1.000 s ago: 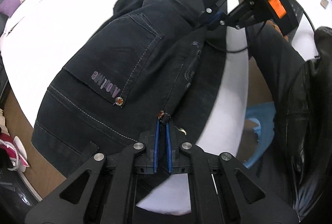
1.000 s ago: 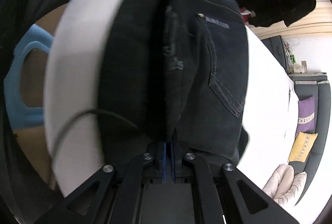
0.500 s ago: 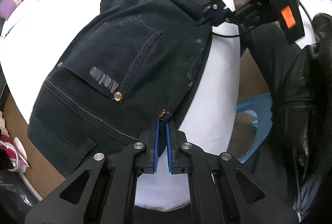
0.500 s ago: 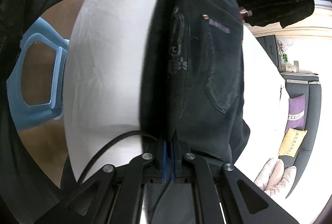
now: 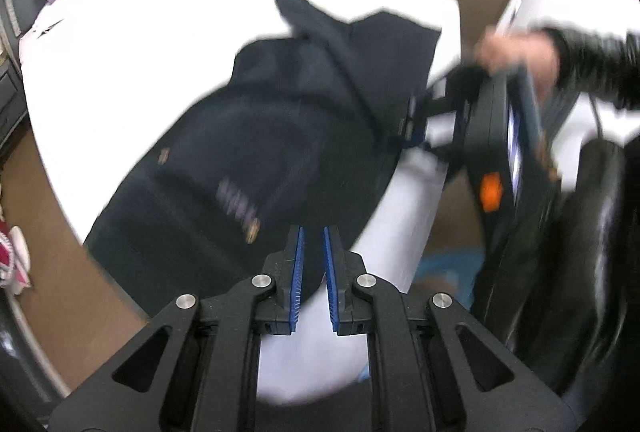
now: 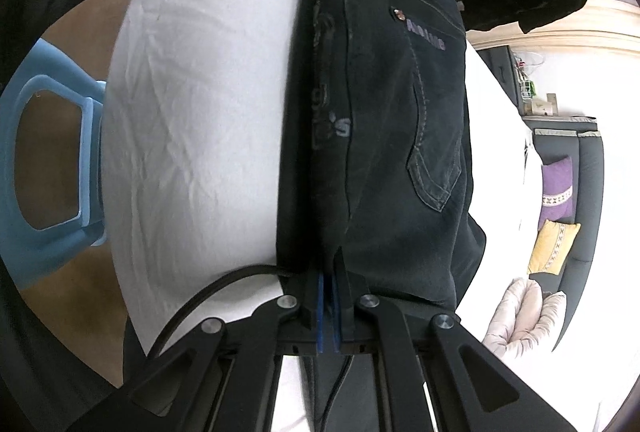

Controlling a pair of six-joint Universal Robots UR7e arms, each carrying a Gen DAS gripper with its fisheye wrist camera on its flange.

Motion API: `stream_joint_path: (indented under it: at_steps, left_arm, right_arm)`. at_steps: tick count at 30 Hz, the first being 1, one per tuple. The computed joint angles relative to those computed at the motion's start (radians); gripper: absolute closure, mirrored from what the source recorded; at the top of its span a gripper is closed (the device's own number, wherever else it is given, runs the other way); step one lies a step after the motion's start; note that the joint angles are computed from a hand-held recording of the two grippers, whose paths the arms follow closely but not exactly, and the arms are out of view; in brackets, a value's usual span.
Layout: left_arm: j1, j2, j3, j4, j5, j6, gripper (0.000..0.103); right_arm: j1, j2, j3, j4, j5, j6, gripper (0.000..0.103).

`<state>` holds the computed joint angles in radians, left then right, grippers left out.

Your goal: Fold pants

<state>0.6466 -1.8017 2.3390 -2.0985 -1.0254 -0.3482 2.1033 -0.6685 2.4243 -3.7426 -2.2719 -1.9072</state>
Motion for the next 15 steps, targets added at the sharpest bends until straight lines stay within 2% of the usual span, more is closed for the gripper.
stream_joint_path:
  at_steps: [3,4,5,7,8,9,10,11,12,13,15]
  left_arm:
    - [0.055,0.172,-0.01,-0.199,0.011,0.014,0.093]
    - [0.095,0.249,-0.018,-0.279,-0.009,0.02,0.093]
    - [0.119,0.286,-0.02,-0.316,-0.023,0.02,0.093]
    - [0.171,0.398,-0.035,-0.346,-0.003,-0.041,0.093]
    - [0.17,0.412,-0.015,-0.401,0.012,-0.042,0.094]
    - [0.169,0.418,-0.002,-0.437,0.019,-0.047,0.094]
    - [0.168,0.419,-0.001,-0.443,0.019,-0.066,0.094]
    - [0.165,0.42,-0.005,-0.432,0.021,-0.08,0.094]
    - [0.162,0.421,-0.008,-0.424,0.024,-0.084,0.094]
    - [0.162,0.425,-0.011,-0.423,0.024,-0.084,0.094]
    - [0.173,0.435,-0.022,-0.432,0.009,-0.085,0.094]
  right_arm:
    - [-0.002,0.009,0.007,-0.022,0.001,0.014,0.096]
    - [-0.002,0.018,0.009,-0.042,0.001,0.021,0.096]
    - [-0.003,0.014,0.011,-0.038,0.005,0.04,0.096]
    - [-0.008,0.005,0.016,-0.04,0.017,0.086,0.095]
    - [-0.011,-0.003,0.018,-0.04,0.023,0.112,0.095]
    - [-0.016,-0.023,0.023,-0.02,0.032,0.167,0.091]
    - [-0.016,-0.057,0.024,0.034,0.038,0.226,0.084]
    - [-0.014,-0.112,0.022,0.123,0.049,0.315,0.076]
    - [-0.019,-0.183,0.018,0.228,0.081,0.418,0.053]
    - [-0.036,-0.258,0.008,0.333,0.134,0.522,0.036]
    - [-0.107,-0.388,-0.059,0.542,0.262,0.732,0.034]
